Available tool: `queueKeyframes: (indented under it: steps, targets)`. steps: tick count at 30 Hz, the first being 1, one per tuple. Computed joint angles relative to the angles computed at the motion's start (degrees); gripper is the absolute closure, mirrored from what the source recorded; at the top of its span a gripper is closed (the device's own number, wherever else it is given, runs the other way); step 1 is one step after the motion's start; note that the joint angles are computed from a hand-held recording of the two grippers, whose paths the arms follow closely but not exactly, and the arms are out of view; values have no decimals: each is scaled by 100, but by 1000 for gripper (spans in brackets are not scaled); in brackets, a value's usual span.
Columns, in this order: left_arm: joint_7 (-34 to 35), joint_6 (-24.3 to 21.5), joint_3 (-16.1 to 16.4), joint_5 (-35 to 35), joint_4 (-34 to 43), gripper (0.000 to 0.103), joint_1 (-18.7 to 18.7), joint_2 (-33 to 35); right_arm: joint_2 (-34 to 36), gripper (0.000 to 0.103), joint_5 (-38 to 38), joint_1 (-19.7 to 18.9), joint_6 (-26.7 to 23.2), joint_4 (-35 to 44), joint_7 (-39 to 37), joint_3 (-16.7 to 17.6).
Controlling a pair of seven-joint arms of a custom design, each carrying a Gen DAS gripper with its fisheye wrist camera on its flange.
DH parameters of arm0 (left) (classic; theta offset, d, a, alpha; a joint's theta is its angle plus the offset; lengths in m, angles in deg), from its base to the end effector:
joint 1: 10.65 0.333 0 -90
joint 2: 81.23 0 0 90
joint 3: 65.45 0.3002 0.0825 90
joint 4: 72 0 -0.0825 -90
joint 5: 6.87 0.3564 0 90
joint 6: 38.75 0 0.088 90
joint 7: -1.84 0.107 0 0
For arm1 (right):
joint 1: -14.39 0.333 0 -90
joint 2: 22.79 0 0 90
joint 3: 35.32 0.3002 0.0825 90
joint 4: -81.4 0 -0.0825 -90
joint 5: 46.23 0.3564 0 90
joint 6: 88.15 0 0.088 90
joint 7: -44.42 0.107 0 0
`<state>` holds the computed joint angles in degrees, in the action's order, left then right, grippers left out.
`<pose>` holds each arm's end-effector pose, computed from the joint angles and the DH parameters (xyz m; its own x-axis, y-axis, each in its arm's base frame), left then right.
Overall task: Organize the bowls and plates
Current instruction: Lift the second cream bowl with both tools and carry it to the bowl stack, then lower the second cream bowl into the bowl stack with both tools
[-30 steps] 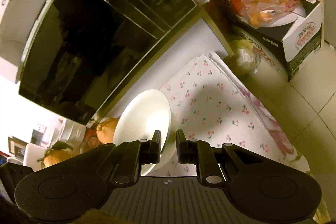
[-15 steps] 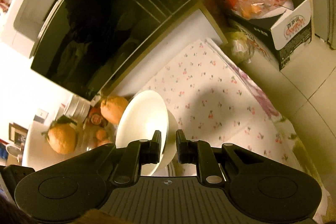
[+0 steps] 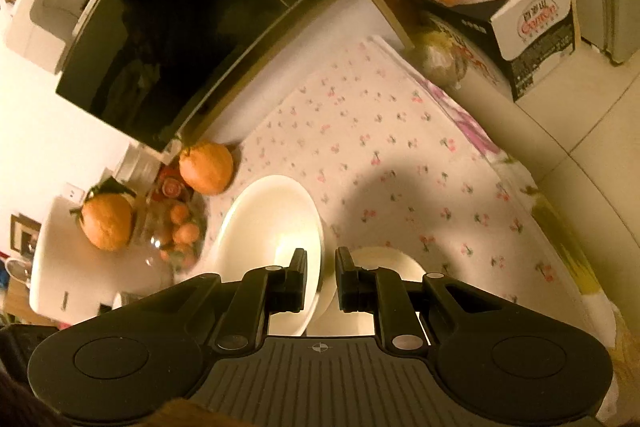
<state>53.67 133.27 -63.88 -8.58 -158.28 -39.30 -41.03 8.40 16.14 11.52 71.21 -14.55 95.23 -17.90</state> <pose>0.6490 -0.3351 0.3515 0.0387 -0.8941 0.4462 -0.7696 -0.3115 -0.5574 0.6704 0.1019 0.3426 0.1081 -0.7957 -0.5960 -0.8218 0.2658 -0.5039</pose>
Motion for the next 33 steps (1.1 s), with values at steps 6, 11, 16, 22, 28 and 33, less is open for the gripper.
queueKeyframes:
  steps: [6,11,16,22,28,33]
  targets:
    - [-238,9,328,236,-258,90,-377,-71,-164,87,219,-23,188,-353,-414,45]
    - [-302,131,261,234,-427,90,-396,-106,-211,87,-119,154,356,-553,-293,-131]
    - [-432,-22,450,363,-326,90,-546,-30,-78,87,-425,64,289,-491,-52,-75]
    - [-646,-336,550,642,-153,90,-651,83,68,87,-876,20,271,-409,341,-40]
    - [-865,-521,582,973,-28,81,-678,148,135,88,-1249,-36,304,-402,540,56]
    - [-994,-604,577,1217,5,79,-669,163,193,88,-1594,-77,371,-400,770,114]
